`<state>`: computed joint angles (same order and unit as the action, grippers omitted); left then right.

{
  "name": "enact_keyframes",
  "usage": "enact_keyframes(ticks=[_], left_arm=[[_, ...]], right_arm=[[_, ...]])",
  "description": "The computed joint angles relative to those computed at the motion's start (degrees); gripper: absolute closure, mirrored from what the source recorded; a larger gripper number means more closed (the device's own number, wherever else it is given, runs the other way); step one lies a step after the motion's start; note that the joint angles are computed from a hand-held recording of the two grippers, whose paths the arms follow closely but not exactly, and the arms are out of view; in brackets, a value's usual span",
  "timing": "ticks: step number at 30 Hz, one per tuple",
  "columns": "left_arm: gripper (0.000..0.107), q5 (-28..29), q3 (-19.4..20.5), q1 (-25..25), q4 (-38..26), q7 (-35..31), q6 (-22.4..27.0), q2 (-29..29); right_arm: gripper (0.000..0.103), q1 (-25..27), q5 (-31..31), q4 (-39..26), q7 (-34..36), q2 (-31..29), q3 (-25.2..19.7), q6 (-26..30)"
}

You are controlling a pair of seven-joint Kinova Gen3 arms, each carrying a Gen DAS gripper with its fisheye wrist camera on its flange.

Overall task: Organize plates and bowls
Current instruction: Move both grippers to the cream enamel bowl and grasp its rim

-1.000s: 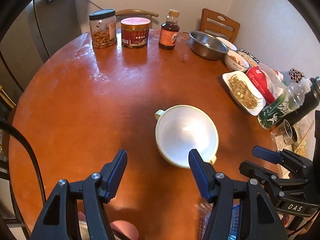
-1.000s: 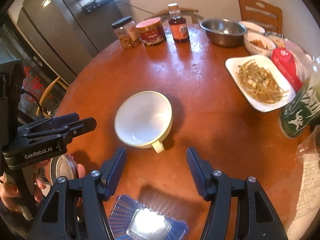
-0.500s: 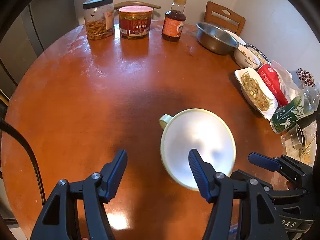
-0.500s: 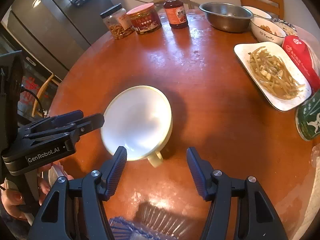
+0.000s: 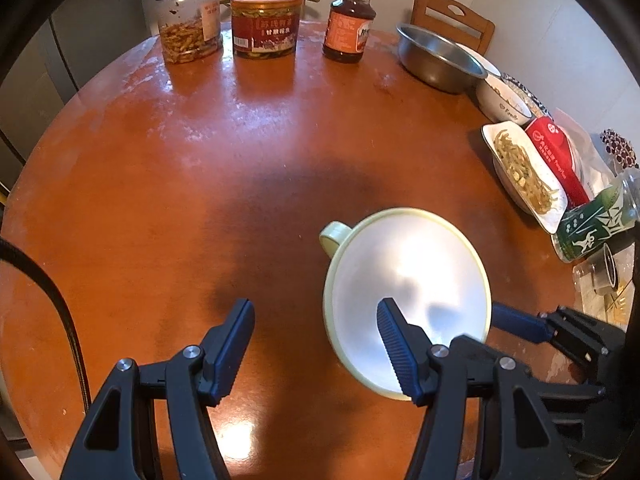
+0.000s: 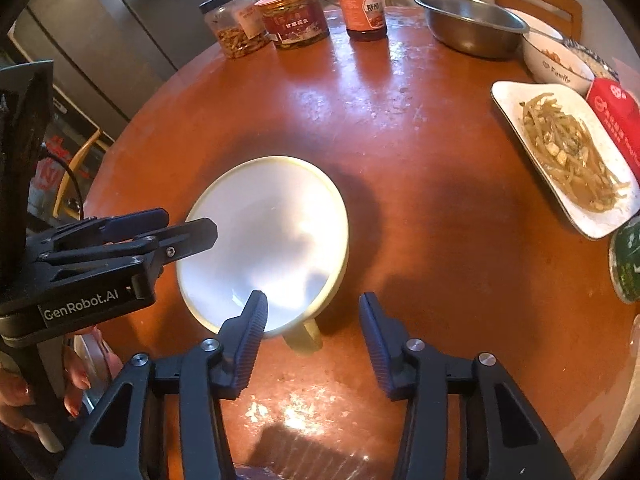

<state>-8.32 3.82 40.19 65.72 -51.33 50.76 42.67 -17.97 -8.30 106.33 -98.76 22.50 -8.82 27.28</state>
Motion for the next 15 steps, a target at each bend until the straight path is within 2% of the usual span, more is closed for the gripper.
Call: enact_keyframes(ticks=[15], left_arm=[[0.044, 2.2, 1.8, 0.3, -4.0, -4.2, 5.7, 3.5]], right_arm=[[0.079, -1.9, 5.0, -1.2, -0.1, 0.6, 2.2, 0.2]])
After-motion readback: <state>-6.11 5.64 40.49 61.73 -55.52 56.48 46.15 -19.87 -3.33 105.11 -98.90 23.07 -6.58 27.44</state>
